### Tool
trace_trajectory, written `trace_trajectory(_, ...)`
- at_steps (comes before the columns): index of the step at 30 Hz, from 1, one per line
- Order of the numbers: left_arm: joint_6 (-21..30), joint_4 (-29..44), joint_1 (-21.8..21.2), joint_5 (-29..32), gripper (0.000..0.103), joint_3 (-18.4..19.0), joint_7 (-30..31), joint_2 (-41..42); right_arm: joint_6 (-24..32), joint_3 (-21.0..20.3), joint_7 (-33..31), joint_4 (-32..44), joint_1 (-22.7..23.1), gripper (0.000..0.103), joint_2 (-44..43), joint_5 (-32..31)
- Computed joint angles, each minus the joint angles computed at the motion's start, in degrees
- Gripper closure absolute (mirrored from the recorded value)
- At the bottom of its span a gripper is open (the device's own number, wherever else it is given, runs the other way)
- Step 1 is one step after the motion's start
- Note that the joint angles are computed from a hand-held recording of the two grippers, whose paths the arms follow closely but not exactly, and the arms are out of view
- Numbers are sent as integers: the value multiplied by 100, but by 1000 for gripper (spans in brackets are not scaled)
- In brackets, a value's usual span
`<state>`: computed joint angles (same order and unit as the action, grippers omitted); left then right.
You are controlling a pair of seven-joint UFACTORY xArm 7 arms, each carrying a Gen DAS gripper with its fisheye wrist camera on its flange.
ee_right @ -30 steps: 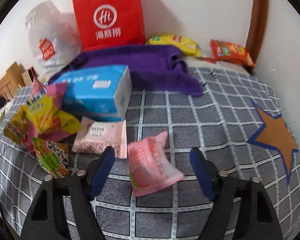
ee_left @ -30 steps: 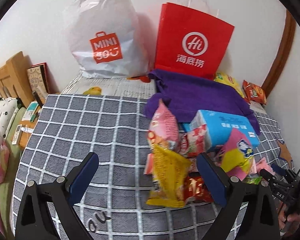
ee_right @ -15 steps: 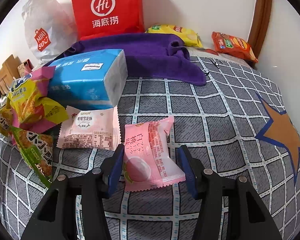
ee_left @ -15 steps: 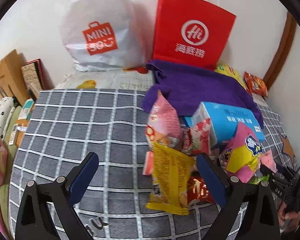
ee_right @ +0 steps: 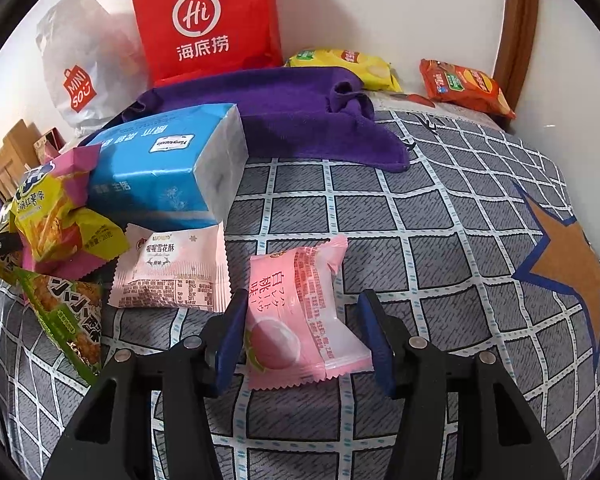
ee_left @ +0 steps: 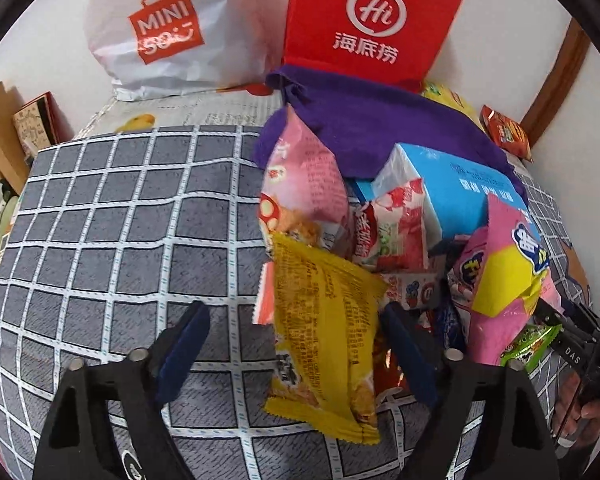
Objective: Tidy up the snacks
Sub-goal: 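Grasp the yellow snack bag with the left tool while the right tool grasps the pink candy packet, then lift both held snacks and carry them toward the purple towel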
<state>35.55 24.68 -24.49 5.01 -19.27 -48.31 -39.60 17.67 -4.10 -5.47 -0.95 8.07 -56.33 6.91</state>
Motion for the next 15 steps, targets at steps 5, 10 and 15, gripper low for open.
trace_trajectory(5,-207,-81,-246,-262,61,220,237,14,-16,-7,16,0,14,49,8,8)
trace_trajectory(10,-183,-224,-331,-450,63,303,365,-268,25,37,91,-11,-12,50,-76,-5)
trace_trajectory(15,91,-295,-364,-541,63,345,481,-698,571,-39,130,-39,-114,50,-604,35)
